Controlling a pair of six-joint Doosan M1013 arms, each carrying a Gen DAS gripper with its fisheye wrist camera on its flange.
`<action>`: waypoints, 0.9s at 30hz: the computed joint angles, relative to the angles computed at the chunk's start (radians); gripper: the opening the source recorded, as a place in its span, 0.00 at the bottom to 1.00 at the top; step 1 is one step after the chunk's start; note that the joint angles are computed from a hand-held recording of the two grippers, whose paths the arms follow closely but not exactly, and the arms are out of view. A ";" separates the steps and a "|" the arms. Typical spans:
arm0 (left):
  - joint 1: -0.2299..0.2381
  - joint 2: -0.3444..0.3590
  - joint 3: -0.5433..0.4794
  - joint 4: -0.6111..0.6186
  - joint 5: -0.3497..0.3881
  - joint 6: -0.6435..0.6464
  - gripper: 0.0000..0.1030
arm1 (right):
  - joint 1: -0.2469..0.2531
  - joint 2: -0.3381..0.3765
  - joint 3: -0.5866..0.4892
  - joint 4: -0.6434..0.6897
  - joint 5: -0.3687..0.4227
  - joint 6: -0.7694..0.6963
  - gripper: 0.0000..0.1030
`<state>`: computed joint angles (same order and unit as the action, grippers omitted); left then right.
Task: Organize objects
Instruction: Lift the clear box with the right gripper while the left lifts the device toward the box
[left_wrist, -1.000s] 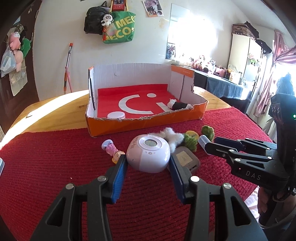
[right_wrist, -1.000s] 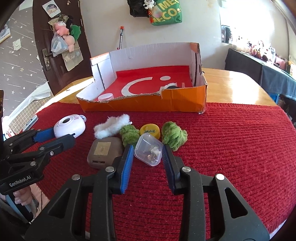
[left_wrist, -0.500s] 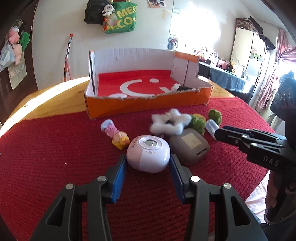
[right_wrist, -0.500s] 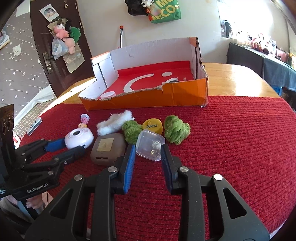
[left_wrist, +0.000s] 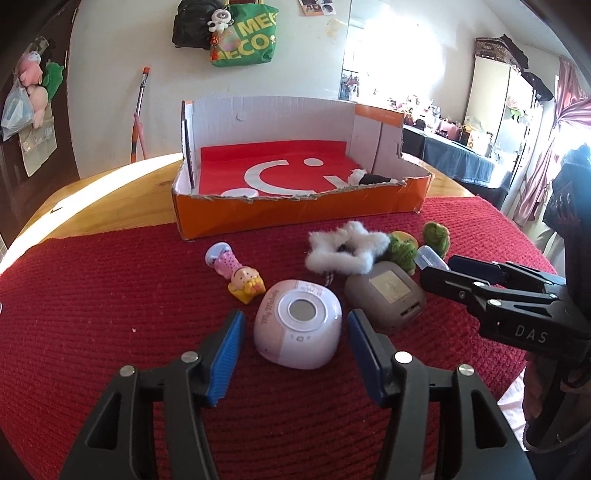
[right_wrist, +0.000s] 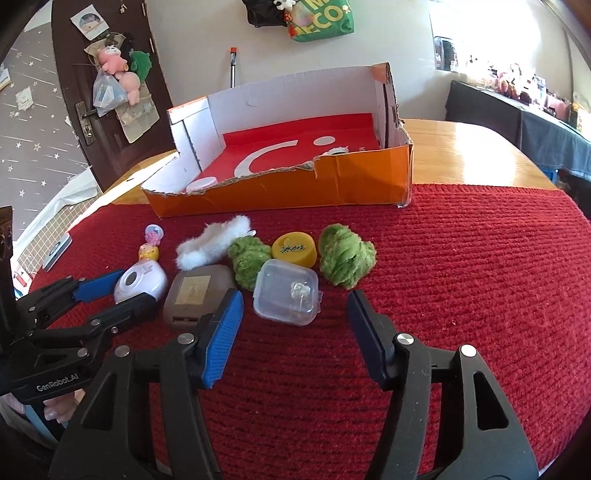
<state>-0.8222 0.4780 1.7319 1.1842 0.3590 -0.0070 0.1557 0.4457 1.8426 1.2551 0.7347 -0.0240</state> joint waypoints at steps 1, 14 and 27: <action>0.001 0.003 -0.004 -0.008 -0.004 0.015 0.57 | 0.002 0.001 -0.002 -0.002 -0.003 0.000 0.56; -0.008 -0.003 -0.004 0.057 -0.008 -0.008 0.50 | -0.006 -0.007 0.012 0.051 0.011 -0.082 0.34; -0.004 -0.029 -0.004 0.138 -0.029 -0.076 0.50 | -0.016 -0.029 0.012 0.063 0.042 -0.110 0.34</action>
<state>-0.8257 0.4491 1.7275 1.3224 0.3300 -0.0833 0.1398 0.4162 1.8543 1.3183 0.7768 -0.1341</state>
